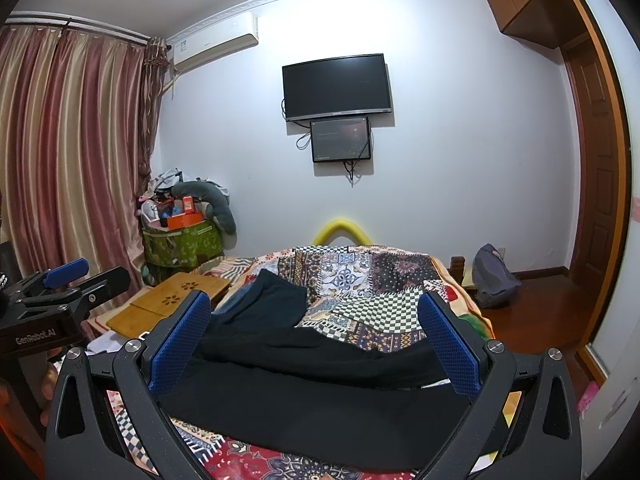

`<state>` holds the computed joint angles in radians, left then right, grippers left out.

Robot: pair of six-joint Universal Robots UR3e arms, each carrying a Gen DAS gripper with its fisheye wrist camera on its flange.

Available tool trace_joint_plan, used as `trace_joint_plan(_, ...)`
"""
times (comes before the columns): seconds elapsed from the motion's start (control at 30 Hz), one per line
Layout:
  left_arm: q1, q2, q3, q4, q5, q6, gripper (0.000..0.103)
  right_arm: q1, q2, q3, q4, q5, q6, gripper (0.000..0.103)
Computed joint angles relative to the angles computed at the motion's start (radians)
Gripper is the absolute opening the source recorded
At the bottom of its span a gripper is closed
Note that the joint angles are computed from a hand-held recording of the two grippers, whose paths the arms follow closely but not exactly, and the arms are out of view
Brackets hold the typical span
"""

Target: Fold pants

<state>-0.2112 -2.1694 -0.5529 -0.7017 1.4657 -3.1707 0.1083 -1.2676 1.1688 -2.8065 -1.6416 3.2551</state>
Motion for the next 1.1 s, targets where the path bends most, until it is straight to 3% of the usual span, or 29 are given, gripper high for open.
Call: trace_joint_plan(1.1, 0.011, 0.004, -0.025, 0.016, -0.006, -0.008, 0.103, -0.004, 0.003, 0.011, -0.008, 0.002, 0.0, 0.103)
